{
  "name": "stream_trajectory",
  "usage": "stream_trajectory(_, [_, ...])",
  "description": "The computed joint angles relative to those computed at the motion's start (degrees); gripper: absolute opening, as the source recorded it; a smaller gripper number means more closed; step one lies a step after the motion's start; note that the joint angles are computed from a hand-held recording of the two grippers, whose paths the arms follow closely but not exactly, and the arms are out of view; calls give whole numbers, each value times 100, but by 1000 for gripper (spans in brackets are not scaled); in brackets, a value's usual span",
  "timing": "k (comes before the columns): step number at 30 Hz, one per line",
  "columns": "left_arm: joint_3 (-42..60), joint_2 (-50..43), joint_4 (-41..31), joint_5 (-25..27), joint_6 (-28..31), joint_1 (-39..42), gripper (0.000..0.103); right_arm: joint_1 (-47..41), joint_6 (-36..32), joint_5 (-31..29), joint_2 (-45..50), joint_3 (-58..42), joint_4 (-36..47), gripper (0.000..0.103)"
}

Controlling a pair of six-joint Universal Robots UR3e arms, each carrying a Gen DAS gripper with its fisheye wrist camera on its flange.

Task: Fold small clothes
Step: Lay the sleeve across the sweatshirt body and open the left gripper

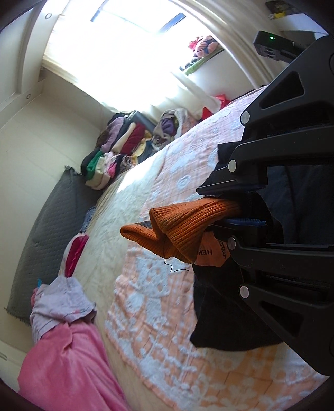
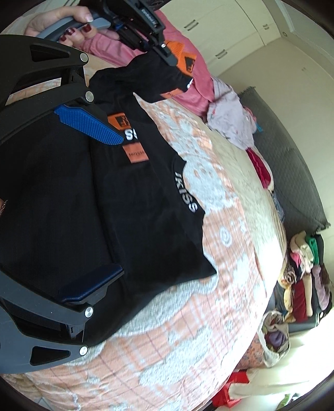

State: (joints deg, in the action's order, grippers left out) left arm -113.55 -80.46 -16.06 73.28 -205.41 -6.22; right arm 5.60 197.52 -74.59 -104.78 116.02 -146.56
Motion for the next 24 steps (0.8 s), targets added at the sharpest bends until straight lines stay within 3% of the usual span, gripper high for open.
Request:
stream_trajectory(6, [172, -547, 105, -31, 5, -323, 9, -445, -69, 151, -342, 309, 122, 93])
stream_trajectory(8, [177, -665, 84, -175, 37, -344, 16, -482, -61, 145, -367, 337, 126, 93])
stream_trajectory(10, [148, -716, 4, -424, 84, -301, 61, -496, -40, 124, -372, 364, 105, 93])
stream_trajectory(11, [113, -713, -9, -420, 89, -326, 65, -490, -35, 103, -352, 366, 91, 93])
stream_trajectory(19, [-517, 35, -637, -316, 355, 214, 68, -121, -138, 109, 419, 52, -113, 93])
stream_trajectory(22, [-766, 408, -868, -109, 479, 408, 74, 196, -275, -51, 1021, -343, -160, 92])
stream_trajectory(24, [-910, 683, -1051, 86, 572, 521, 76, 391, -409, -153, 1430, -674, -93, 85])
